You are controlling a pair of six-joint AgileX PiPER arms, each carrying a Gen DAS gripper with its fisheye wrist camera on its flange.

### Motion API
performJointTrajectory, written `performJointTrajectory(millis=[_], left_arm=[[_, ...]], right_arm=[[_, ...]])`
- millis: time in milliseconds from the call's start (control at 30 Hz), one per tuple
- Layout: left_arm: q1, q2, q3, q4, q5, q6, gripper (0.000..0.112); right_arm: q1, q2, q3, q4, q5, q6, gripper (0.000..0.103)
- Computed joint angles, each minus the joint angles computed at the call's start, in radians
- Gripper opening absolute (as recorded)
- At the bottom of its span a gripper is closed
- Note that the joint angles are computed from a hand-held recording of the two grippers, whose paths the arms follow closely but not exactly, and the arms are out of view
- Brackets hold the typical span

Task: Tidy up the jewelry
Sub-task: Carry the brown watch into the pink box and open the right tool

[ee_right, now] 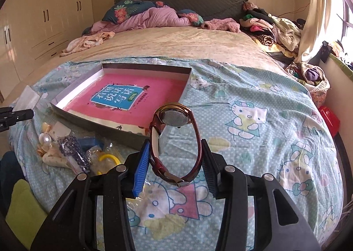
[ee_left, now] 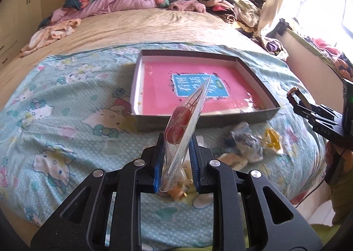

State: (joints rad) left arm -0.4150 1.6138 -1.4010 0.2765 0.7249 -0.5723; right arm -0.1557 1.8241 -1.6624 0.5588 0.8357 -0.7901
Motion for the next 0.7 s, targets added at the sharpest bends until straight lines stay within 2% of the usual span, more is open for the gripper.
performJointTrajectory(millis=[333, 700], left_arm=[[0.080, 0.054, -0.083, -0.038, -0.004, 0.034, 0.014], [0.119, 0.181, -0.284, -0.059, 0.048, 0.088, 0.014]], right_arm=[[0.080, 0.058, -0.129, -0.005, 0.034, 0.063, 0.043], [0.136, 0.137, -0.266, -0.033, 0.059, 0.118, 0.043]])
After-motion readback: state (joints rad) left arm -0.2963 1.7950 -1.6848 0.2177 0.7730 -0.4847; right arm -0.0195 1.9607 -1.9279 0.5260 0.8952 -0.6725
